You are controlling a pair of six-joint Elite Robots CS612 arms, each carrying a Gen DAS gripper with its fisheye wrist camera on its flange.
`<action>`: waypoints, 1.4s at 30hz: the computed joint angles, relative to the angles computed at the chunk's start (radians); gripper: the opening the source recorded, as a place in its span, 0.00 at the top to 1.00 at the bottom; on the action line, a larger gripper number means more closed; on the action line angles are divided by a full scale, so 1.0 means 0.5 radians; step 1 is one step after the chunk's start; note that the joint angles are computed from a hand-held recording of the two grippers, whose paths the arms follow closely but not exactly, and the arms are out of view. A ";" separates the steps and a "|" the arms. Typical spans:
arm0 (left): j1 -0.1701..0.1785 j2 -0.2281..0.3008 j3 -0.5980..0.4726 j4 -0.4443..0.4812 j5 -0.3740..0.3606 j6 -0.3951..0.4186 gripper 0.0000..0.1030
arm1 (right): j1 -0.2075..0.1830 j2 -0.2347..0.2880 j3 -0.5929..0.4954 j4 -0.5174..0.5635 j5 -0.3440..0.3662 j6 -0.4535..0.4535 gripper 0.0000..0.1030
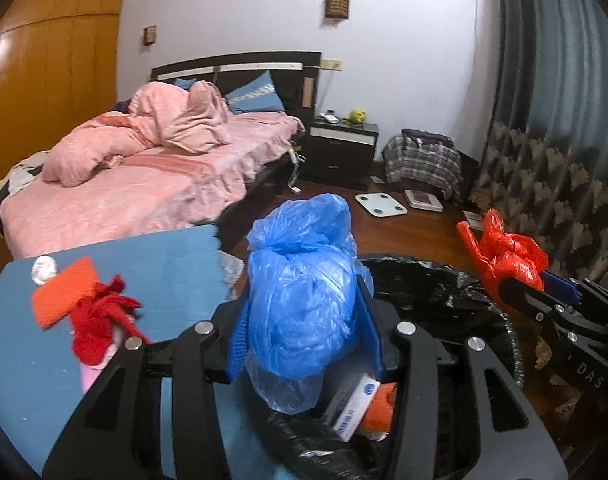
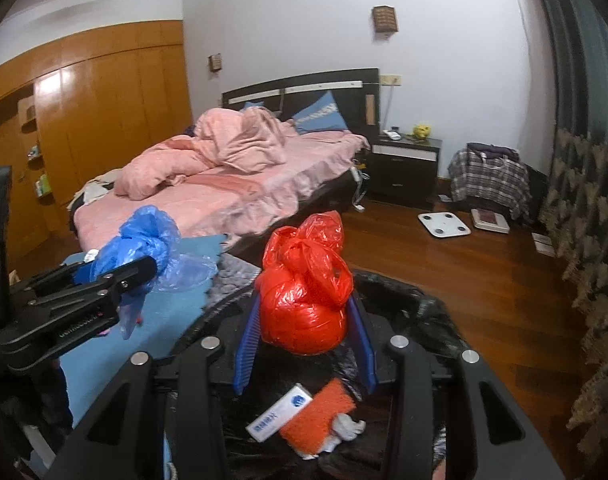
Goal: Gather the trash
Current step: 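Carry the blue and red bags over the black bin and open both tools, then grasp the red glove on the table with the right tool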
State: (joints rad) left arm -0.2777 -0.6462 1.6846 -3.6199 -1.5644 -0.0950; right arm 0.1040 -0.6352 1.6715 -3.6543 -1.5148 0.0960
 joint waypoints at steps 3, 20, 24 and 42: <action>-0.001 0.011 -0.030 0.063 -0.101 0.020 0.49 | -0.016 -0.002 0.008 0.024 -0.036 0.006 0.54; 0.126 -0.035 0.116 -0.057 0.111 -0.086 0.12 | 0.039 0.009 -0.031 0.033 -0.051 0.049 0.06; 0.189 -0.049 0.180 -0.110 0.280 -0.132 0.12 | 0.095 0.035 -0.106 0.081 0.046 0.008 0.06; 0.438 -0.005 0.195 0.025 0.614 -0.299 0.12 | 0.367 0.329 -0.702 0.482 0.230 -0.065 0.06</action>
